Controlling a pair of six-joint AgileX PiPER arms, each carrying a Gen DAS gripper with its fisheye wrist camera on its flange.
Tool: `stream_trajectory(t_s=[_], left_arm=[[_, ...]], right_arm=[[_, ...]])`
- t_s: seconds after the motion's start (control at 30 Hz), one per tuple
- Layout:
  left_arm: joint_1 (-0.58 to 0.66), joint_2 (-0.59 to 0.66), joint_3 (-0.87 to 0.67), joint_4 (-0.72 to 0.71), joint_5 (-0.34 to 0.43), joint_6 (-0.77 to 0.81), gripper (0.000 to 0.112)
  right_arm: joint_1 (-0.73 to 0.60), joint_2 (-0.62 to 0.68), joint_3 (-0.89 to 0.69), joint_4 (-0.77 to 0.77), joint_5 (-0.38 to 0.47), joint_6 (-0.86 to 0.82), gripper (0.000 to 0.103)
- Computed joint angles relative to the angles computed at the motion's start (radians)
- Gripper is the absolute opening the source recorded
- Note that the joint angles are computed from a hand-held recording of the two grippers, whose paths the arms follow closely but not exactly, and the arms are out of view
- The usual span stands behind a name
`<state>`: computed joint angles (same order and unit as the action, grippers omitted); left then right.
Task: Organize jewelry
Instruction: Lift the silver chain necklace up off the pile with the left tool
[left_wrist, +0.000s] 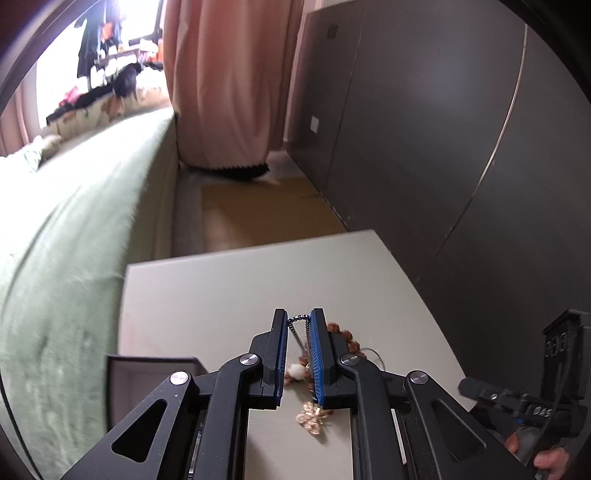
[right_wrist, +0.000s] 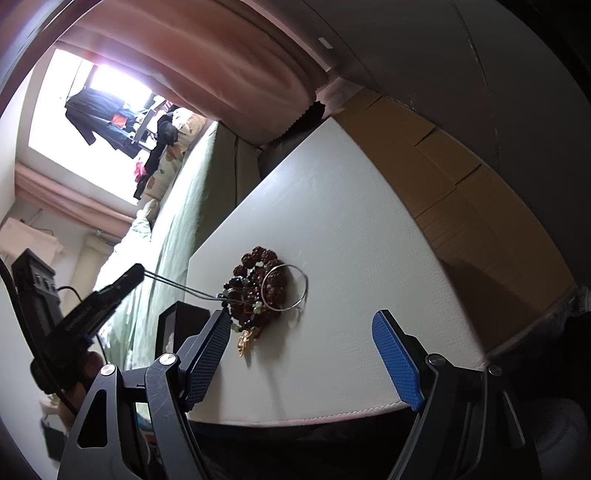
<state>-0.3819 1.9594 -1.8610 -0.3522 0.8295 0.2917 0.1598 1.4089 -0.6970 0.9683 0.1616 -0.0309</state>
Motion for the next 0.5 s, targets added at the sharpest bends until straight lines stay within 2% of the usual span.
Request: stream_trajectory(t_s=[0.17,0.5], left_arm=[[0.022,-0.049,-0.018,0.017,0.006,-0.001,0.012],[0.069,-0.126,-0.103,-0.017,0.051,0.03,0.012]], right_arm=[[0.031,0.042,-0.036,0.048,0.009,-0.036,0.081],[0.08,0.036,-0.083,-0.27,0.018,0.291,0.081]])
